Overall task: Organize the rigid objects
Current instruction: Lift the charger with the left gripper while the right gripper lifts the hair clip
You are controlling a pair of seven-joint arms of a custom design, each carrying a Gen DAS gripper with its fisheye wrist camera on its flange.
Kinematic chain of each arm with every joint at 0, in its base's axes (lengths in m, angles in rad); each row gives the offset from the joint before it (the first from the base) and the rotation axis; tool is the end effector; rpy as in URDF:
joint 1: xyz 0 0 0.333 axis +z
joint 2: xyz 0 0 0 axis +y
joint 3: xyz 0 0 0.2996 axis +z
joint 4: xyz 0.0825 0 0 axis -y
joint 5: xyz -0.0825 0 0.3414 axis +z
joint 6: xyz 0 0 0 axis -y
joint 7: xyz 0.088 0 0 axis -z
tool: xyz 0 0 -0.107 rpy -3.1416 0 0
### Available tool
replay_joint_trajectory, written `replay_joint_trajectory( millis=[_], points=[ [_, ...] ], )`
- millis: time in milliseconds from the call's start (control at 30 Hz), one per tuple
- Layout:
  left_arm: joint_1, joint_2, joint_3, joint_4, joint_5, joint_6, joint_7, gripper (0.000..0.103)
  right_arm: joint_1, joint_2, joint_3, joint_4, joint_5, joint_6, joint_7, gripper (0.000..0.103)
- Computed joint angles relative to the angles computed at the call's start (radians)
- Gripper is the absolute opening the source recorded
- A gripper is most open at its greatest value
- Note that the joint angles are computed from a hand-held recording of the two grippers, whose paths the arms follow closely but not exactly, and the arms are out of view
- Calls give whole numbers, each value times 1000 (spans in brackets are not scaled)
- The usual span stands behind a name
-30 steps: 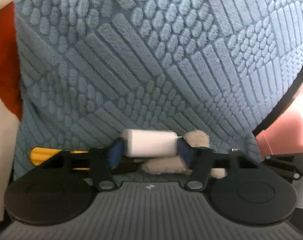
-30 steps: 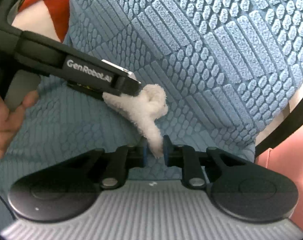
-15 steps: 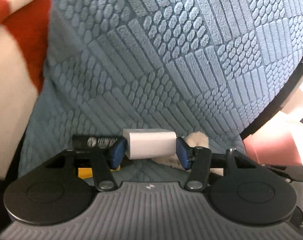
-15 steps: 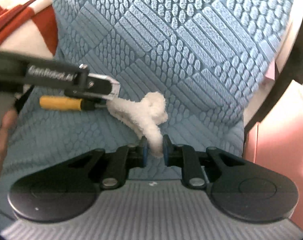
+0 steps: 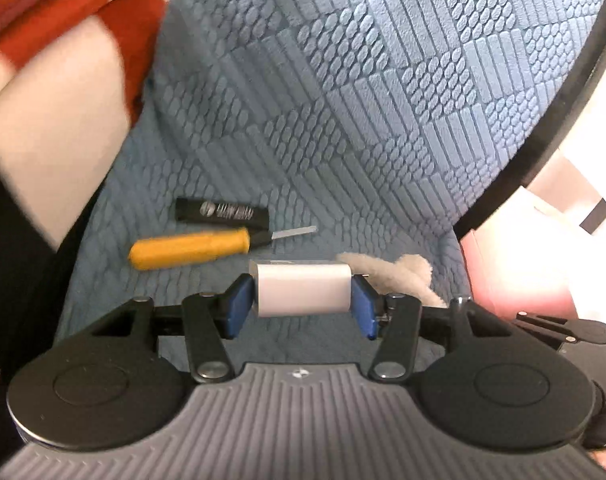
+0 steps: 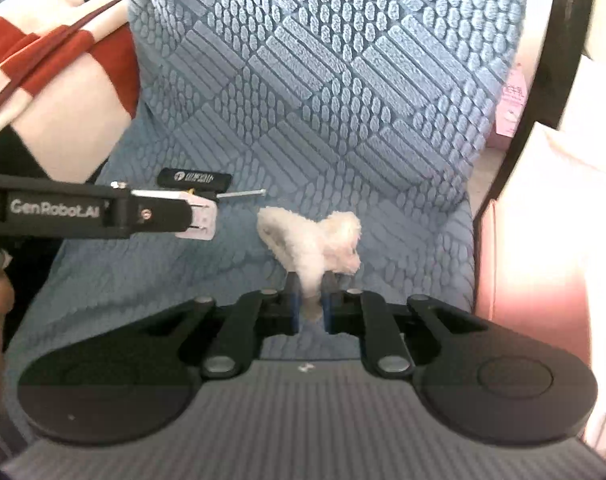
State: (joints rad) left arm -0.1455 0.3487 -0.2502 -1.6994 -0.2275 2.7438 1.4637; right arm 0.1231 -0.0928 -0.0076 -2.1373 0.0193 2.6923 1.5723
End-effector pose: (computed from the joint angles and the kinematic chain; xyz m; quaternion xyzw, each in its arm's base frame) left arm 0.6162 -0.2237 0.4815 -0.6382 0.6810 -0.3512 0.0748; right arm 0.5271 0.0604 0.5244 -0.7027 0.6363 -0.2062 0.2425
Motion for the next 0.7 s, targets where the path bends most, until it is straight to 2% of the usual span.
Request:
replay_joint_trajectory(
  millis=[200, 333, 567, 700],
  points=[
    [24, -140, -17, -197, -94, 26, 27, 59, -5, -106, 27, -111, -83, -6, 96, 14],
    [16, -240, -8, -318, -157, 48, 47, 59, 2, -174, 34, -164, -92, -25, 118, 14],
    [-26, -386, 30, -451, -298, 31, 124, 59, 15, -299, 42, -275, -73, -59, 159, 14],
    [-47, -427, 49, -494, -251, 43, 79, 59, 28, -346, 39, -313, -48, -86, 160, 14]
  ],
)
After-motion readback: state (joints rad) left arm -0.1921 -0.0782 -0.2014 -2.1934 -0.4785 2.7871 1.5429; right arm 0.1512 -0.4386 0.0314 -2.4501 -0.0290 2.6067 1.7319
